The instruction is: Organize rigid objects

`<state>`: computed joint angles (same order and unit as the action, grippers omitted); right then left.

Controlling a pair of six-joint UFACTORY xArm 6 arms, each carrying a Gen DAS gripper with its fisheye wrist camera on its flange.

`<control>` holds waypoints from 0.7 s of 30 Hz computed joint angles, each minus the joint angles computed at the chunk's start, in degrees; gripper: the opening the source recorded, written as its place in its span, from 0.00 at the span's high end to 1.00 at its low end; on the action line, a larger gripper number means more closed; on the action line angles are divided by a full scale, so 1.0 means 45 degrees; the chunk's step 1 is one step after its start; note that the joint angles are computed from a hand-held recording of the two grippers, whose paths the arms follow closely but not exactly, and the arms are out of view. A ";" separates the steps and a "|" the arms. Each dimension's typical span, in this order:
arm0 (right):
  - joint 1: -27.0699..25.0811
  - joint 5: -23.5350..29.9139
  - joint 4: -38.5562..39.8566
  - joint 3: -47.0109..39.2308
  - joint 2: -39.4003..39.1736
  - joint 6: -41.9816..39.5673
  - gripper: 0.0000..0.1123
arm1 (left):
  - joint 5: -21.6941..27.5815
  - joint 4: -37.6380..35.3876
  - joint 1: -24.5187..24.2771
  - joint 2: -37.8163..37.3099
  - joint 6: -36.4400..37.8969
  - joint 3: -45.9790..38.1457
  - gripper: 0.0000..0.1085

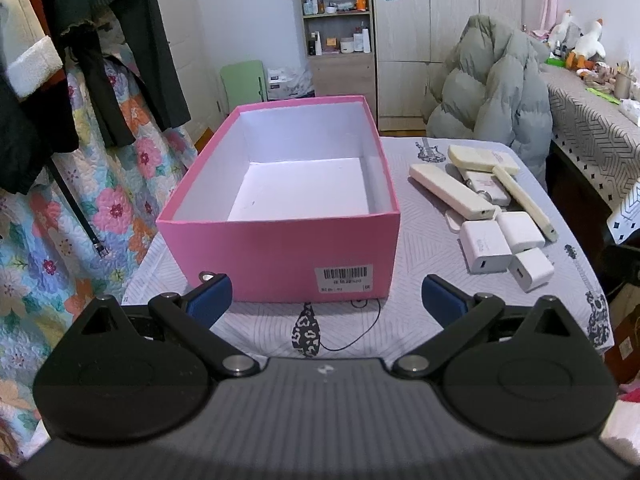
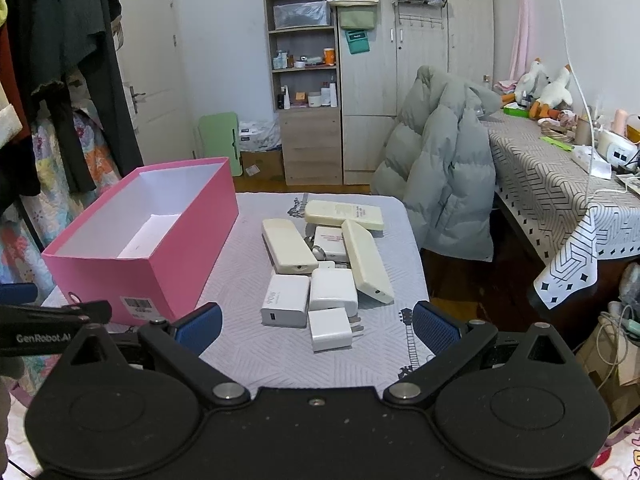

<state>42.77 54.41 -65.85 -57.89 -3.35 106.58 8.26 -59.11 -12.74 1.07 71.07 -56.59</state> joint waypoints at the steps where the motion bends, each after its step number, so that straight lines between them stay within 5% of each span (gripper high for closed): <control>1: -0.0015 -0.0013 0.0024 0.0018 -0.0015 0.0009 0.08 | 0.0025 -0.0009 -0.0012 -0.0023 0.0028 0.0013 0.05; 21: -0.0112 0.0056 -0.0178 0.0470 -0.0272 0.0572 0.08 | 0.0282 0.0807 -0.0353 -0.0334 -0.1056 0.0363 0.05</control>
